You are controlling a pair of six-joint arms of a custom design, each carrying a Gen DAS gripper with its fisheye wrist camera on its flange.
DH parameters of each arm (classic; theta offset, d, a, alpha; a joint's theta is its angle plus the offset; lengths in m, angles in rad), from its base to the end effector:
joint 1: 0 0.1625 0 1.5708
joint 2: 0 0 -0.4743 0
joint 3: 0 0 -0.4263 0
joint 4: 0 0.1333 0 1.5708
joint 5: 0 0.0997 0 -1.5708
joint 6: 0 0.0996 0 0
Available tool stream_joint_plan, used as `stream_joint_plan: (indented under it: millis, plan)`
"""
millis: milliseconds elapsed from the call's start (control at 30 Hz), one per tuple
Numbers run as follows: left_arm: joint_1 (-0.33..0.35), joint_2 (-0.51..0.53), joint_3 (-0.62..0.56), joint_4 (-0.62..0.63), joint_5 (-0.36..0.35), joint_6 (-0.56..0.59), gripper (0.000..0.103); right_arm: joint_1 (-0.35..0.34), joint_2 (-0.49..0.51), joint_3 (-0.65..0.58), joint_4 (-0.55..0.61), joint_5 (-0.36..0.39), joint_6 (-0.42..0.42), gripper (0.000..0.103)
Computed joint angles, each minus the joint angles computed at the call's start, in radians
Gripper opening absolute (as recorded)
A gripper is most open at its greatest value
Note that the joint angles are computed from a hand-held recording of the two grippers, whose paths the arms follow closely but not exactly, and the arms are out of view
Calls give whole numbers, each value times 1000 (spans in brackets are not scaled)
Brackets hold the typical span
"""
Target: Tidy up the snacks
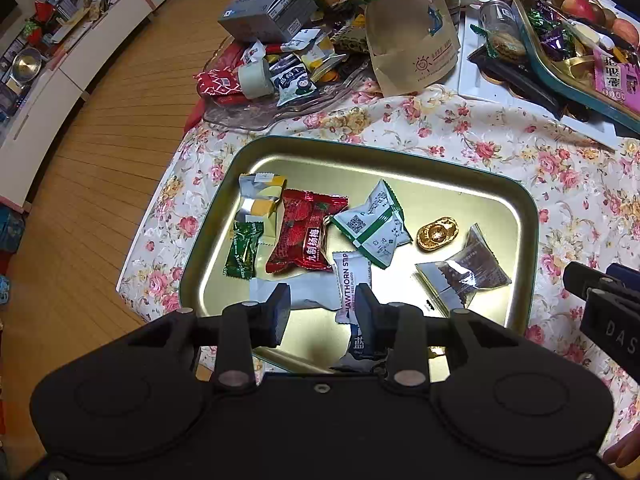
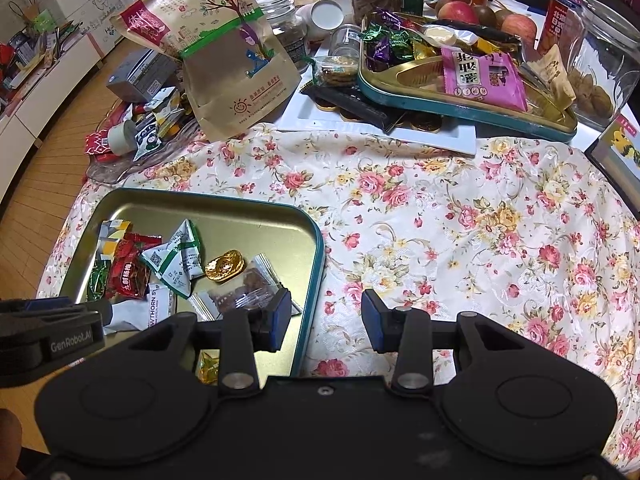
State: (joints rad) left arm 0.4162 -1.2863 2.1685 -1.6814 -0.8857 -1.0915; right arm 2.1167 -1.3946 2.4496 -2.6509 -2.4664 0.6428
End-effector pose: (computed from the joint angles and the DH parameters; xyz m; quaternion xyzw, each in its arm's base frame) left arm -0.3063 -0.3501 0.1638 0.1539 0.8682 -0.1271 0.4542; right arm 0.2524 -0.3084 0.1989 -0.0491 -0.9000 0.2518 0.3524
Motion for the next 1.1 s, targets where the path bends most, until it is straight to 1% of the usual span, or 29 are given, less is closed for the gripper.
stream_joint_plan:
  millis: [100,333,500,1100]
  plan:
    - [5,4,-4,0,-10,-1,46,-5,5,-1,5,-3,7,42]
    - [3,11,-6,-8,-8,8,46,-18,10,-3,10,1,12,42]
    - [-1,2,1,-5,0,8,46,-13,8,-3,-6,0,6,42]
    - [-7,-4,5,-12,3,11,46,3,4,1,-6,-9,2,42]
